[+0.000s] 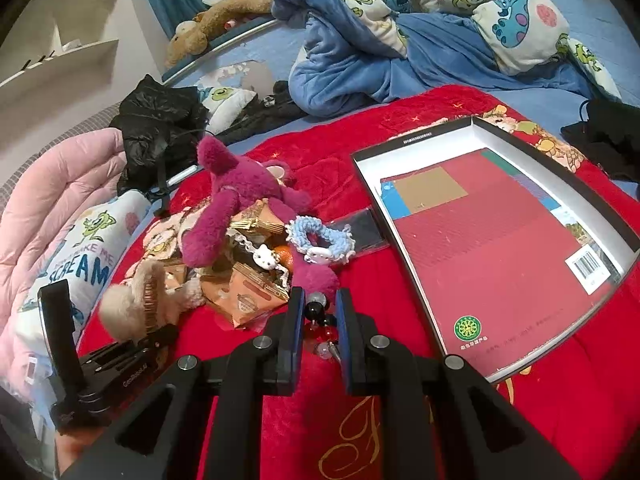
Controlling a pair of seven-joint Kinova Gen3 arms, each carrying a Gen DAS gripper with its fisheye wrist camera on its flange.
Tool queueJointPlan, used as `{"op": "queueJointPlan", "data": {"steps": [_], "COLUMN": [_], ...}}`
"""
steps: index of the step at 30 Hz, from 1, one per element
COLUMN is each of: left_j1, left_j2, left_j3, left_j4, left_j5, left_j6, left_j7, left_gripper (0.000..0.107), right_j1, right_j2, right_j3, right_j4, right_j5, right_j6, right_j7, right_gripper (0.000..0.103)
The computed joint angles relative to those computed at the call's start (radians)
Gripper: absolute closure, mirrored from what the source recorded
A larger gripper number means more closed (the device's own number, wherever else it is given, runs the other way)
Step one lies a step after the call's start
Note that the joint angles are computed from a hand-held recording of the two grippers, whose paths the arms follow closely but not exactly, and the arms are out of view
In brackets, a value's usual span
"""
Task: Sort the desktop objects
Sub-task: 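Lift the plush with the left tool while the right tool lifts the beaded keychain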
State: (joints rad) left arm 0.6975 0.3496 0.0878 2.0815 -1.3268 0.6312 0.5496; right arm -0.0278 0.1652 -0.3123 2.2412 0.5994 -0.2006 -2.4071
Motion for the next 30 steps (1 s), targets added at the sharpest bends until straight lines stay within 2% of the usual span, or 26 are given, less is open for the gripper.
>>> {"op": "queueJointPlan", "data": {"steps": [4, 6, 9, 18, 23, 30], "left_j1": [0.027, 0.041, 0.038, 0.067, 0.11, 0.202], "left_j2": [-0.038, -0.063, -0.081, -0.079, -0.045, 0.06], "left_j3": [0.011, 0.031, 0.068, 0.115, 0.125, 0.106], "left_j4": [0.027, 0.047, 0.057, 0.03, -0.039, -0.22], "left_j5": [-0.026, -0.064, -0.069, -0.039, -0.034, -0.02], "left_j6": [0.024, 0.045, 0.072, 0.119, 0.123, 0.091], "left_j7": [0.034, 0.078, 0.091, 0.084, 0.08, -0.031], "left_gripper": [0.096, 0.096, 0.096, 0.096, 0.096, 0.096], "right_j1": [0.017, 0.013, 0.012, -0.01, -0.013, 0.027], "right_j2": [-0.006, -0.013, -0.023, -0.036, -0.075, -0.152], "right_j3": [-0.013, -0.006, 0.007, 0.048, 0.116, 0.275], "right_j4": [0.006, 0.009, 0.016, 0.027, 0.053, 0.104], "right_j5": [0.03, 0.042, 0.086, 0.291, 0.397, 0.554], "right_j6": [-0.012, -0.022, -0.046, -0.118, -0.16, -0.214], "right_j7": [-0.031, -0.043, -0.081, -0.273, -0.365, -0.501], "right_gripper": [0.087, 0.087, 0.087, 0.087, 0.087, 0.087]}}
